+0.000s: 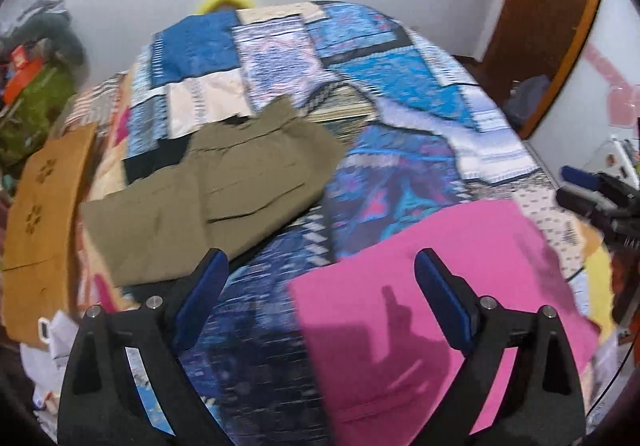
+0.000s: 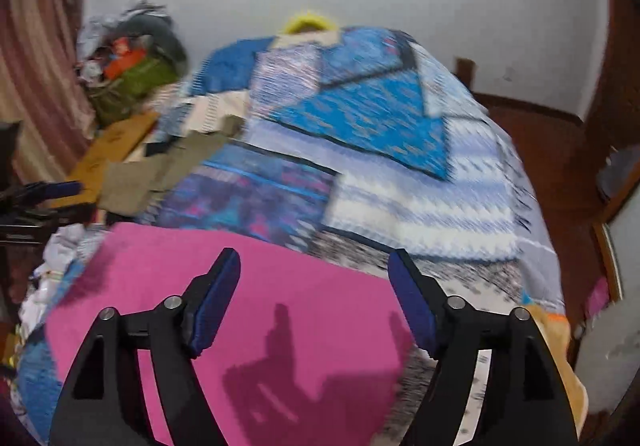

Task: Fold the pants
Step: 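Lay the pink trousers flat and hold both open grippers above them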

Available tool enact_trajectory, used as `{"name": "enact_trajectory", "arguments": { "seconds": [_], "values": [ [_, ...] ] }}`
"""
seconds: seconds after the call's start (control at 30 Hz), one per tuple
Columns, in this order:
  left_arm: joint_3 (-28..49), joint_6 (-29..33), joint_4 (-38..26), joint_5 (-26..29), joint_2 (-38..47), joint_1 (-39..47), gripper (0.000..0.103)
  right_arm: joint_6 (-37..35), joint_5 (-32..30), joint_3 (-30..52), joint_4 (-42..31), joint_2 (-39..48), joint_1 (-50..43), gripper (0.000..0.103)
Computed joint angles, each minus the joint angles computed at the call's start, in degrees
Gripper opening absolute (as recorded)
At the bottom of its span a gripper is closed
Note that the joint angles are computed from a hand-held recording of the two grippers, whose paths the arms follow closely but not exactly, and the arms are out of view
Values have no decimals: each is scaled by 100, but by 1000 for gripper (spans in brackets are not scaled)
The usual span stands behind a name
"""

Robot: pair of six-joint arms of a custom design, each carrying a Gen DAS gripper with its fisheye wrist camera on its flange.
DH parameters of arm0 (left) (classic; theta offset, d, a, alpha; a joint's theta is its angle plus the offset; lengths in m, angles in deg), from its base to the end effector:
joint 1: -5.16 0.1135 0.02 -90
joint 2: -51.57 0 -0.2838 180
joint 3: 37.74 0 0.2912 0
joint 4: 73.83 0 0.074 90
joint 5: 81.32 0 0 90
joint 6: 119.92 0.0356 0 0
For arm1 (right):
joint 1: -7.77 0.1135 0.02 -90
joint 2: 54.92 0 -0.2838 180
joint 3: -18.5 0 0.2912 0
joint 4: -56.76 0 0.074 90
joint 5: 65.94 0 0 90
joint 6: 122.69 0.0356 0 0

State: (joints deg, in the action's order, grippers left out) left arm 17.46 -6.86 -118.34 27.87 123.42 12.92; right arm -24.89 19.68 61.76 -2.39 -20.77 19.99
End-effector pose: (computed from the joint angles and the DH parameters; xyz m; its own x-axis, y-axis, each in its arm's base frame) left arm 0.2617 0.0238 0.2055 -0.7870 0.2661 -0.5566 0.3672 0.9270 -0.0760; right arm 0.1392 0.0329 0.2350 -0.7773 -0.0299 -0.6284 -0.1549 0.9772 0.1452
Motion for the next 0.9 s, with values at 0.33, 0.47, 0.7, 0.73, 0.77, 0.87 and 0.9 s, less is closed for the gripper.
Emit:
{"name": "enact_trajectory", "arguments": {
  "seconds": [0.33, 0.47, 0.7, 0.73, 0.77, 0.87, 0.9],
  "values": [
    [332, -331, -37, -284, 1063, -888, 95, 664, -254, -58, 1306, 1807, 1132, 80],
    [243, -190, 65, -427, 1486, -965, 97, 687, -388, -129, 1429, 2402, 1354, 81],
    [-27, 136, 72, -228, 1218, -723, 99, 499, -693, -308, 1316, 2075, 1125, 81],
    [-58, 161, 56, -247, 1146, -711, 99, 472, -711, -319, 1250, 2005, 1116, 81],
    [-114, 187, 38, -273, 1040, -696, 99, 455, -667, -349, 1159, 1884, 1162, 81],
    [-219, 292, -106, -301, 827, -646, 99, 514, -378, -437, 798, 1466, 1415, 81],
    [-321, 329, -135, -321, 673, -610, 99, 560, -358, -469, 665, 1328, 1454, 81]
  ]
}}
